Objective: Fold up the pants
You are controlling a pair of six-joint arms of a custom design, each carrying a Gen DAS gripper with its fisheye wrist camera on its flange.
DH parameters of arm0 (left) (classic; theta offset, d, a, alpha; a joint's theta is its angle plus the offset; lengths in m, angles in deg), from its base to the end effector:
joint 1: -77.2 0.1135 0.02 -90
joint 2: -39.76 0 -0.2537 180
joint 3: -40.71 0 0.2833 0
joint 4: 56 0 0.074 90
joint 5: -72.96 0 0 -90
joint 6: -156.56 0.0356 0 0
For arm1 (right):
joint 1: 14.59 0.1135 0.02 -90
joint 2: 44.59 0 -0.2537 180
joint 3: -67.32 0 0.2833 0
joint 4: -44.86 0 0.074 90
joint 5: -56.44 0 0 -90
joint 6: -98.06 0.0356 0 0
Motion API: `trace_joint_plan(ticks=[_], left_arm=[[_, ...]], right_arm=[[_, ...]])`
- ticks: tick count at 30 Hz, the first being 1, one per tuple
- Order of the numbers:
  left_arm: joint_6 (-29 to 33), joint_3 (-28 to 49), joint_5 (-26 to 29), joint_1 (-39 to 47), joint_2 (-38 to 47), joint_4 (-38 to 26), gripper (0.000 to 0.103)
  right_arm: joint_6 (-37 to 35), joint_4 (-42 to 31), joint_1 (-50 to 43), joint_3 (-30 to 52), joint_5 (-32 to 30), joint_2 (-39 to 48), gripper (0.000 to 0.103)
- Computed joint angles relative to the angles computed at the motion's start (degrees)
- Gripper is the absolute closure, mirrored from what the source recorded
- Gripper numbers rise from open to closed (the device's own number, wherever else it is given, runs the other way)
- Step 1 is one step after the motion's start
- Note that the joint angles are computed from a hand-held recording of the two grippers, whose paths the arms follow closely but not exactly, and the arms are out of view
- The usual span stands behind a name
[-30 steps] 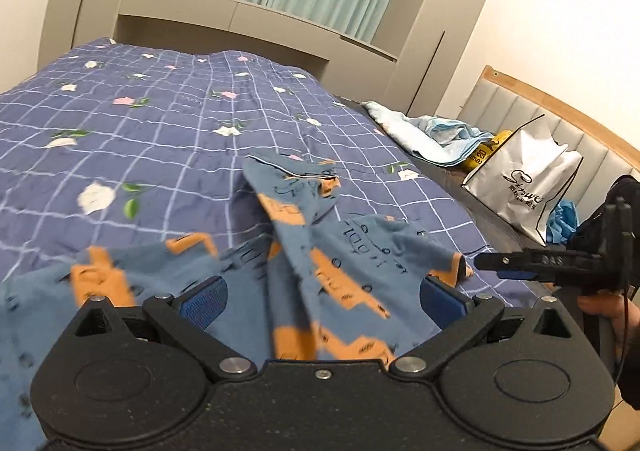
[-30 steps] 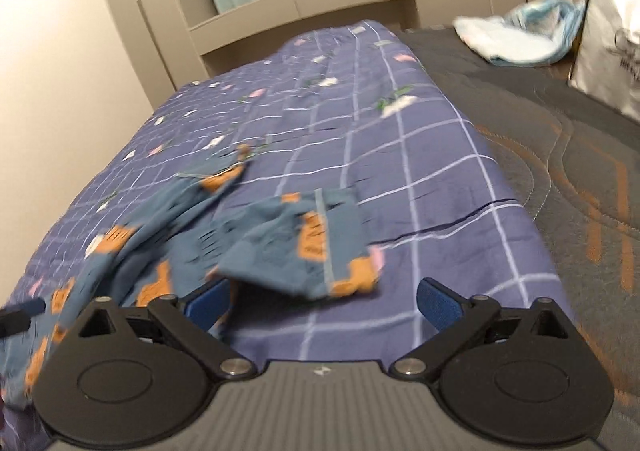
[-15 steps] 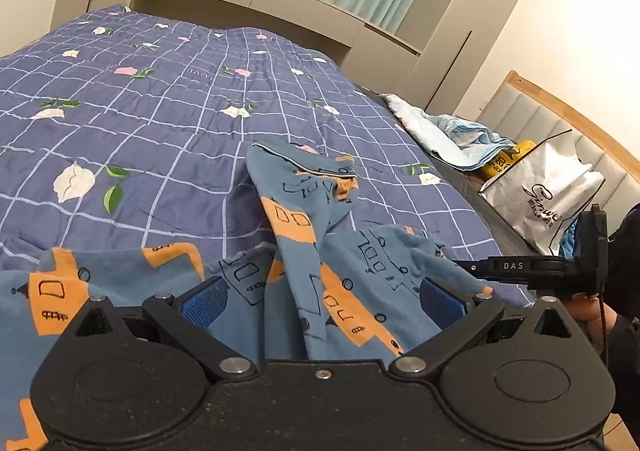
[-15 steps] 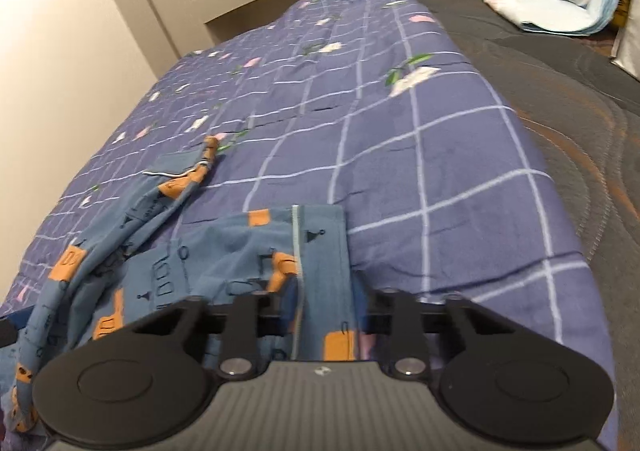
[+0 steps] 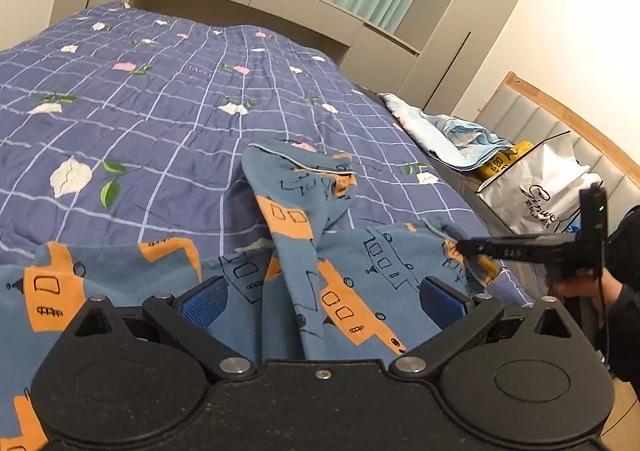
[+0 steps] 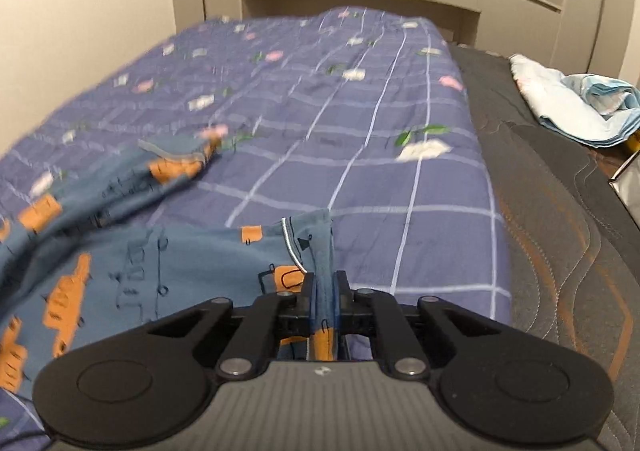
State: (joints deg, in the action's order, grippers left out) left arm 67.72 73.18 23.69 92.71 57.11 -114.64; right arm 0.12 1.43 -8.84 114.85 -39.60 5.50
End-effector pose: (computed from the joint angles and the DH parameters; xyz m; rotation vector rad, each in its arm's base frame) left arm 0.1262 0.0109 0.1935 0.0721 2.1929 -0.6609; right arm 0.2148 0.0254 0.2168 -0.3326 2.3469 0.1067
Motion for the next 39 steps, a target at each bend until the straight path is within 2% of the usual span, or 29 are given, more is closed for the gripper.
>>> trace_joint_plan(ticks=[1,3,4,5,10,14,16,20,22,25,27,29,31,33,35,36,37,38,39], left_arm=[[0.0,-0.1,0.4,0.3,0.1,-0.1,0.001],[0.0,-0.1,1.3,1.2,0.2,-0.5,0.001],[0.1,-0.2,2.1,2.0,0.4,-0.6,0.001],[0.2,-0.3,3.4,3.0,0.7,-0.5,0.001],[-0.4,-1.5,8.3,7.7,2.2,0.6,0.001],[-0.3,-2.0,12.4,12.9,4.1,-0.1,0.002],[0.9,-2.0,14.4,15.1,4.9,-1.2,0.003],[4.7,-1.8,18.4,18.5,6.6,-2.6,0.01],[4.4,-1.6,19.7,19.1,8.3,-1.4,0.015],[3.0,-1.4,20.2,18.5,10.6,1.4,0.029],[1.9,-0.9,19.3,17.5,12.6,3.1,0.052],[0.8,0.1,18.6,16.1,16.0,5.0,0.067],[0.1,0.5,18.9,15.7,18.2,6.0,0.077],[0.3,0.6,19.4,15.4,19.3,6.7,0.092],[-0.3,0.6,19.2,14.7,19.1,7.3,0.098],[-0.6,0.6,19.1,14.3,18.8,7.5,0.1],[-0.4,0.5,19.3,14.3,18.6,7.6,0.101],[-0.5,0.6,19.5,14.1,18.2,7.4,0.102],[-0.5,0.5,19.5,14.0,17.5,7.2,0.103]], right_arm=[[-0.2,0.5,0.5,-0.4,0.5,0.7,0.092],[0.4,1.4,1.0,-1.5,1.4,0.5,0.076],[0.5,1.2,0.7,-1.8,1.4,0.1,0.063],[0.6,0.7,0.9,-1.5,1.5,-0.3,0.056],[1.0,-0.3,6.9,4.1,3.9,2.3,0.038],[2.5,1.1,15.1,12.7,5.4,11.9,0.026],[3.1,2.0,18.7,18.0,5.7,18.5,0.025],[5.2,2.0,24.8,29.6,5.6,31.9,0.023],[6.0,1.3,26.6,35.0,5.4,37.5,0.023],[6.8,-1.1,29.6,43.7,6.6,46.0,0.023],[7.1,-3.9,31.7,49.4,9.4,51.0,0.023],[6.9,-7.0,33.3,54.7,12.3,55.7,0.025],[7.4,-11.0,34.7,60.1,14.9,60.1,0.026],[8.0,-15.3,35.8,65.2,16.9,64.3,0.026],[7.8,-18.6,36.5,68.4,18.5,67.2,0.027],[7.6,-19.5,37.0,69.2,19.5,68.0,0.029],[7.2,-20.2,37.4,69.4,20.3,68.0,0.04],[6.9,-20.5,37.7,69.3,21.3,68.1,0.06],[6.5,-20.5,37.9,68.7,22.0,67.5,0.071]])
